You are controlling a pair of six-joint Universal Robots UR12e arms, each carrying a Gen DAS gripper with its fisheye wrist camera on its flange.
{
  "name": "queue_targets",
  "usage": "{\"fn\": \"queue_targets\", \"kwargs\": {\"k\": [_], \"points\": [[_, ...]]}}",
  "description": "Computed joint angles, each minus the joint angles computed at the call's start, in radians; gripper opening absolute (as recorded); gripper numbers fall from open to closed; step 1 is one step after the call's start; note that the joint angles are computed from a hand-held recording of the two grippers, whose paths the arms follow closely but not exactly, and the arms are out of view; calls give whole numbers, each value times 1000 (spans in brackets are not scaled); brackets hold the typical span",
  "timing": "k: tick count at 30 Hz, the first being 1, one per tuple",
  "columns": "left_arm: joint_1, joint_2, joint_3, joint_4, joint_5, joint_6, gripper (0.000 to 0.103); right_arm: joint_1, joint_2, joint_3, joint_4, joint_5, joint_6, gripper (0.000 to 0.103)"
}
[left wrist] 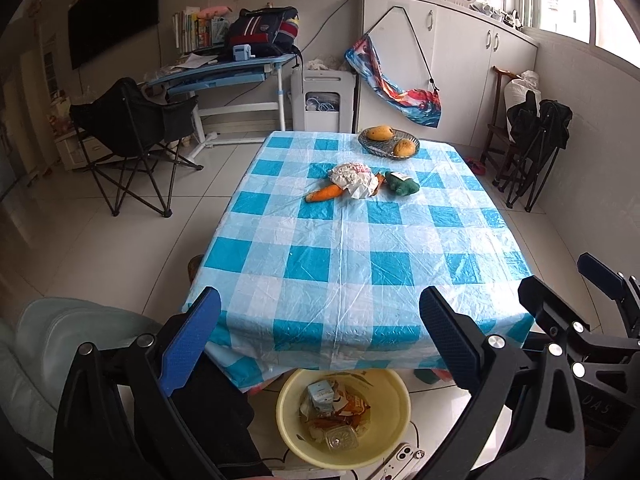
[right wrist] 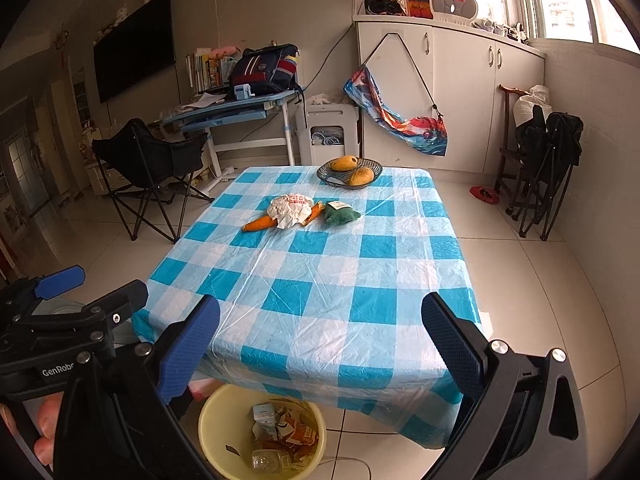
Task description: Collect trash
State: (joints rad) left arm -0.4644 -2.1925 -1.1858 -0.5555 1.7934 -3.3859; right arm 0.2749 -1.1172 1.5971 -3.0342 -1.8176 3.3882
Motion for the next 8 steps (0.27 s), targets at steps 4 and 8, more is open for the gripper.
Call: {"fn": "queue_targets", "kwargs": {"k": [4, 8], "points": [[-12, 8, -12, 26, 25, 26, 96, 2, -13, 21, -24, 3, -1, 97], [-18, 15, -20, 45, 47, 34, 96, 7, -13, 25, -45, -12, -5, 97]]}}
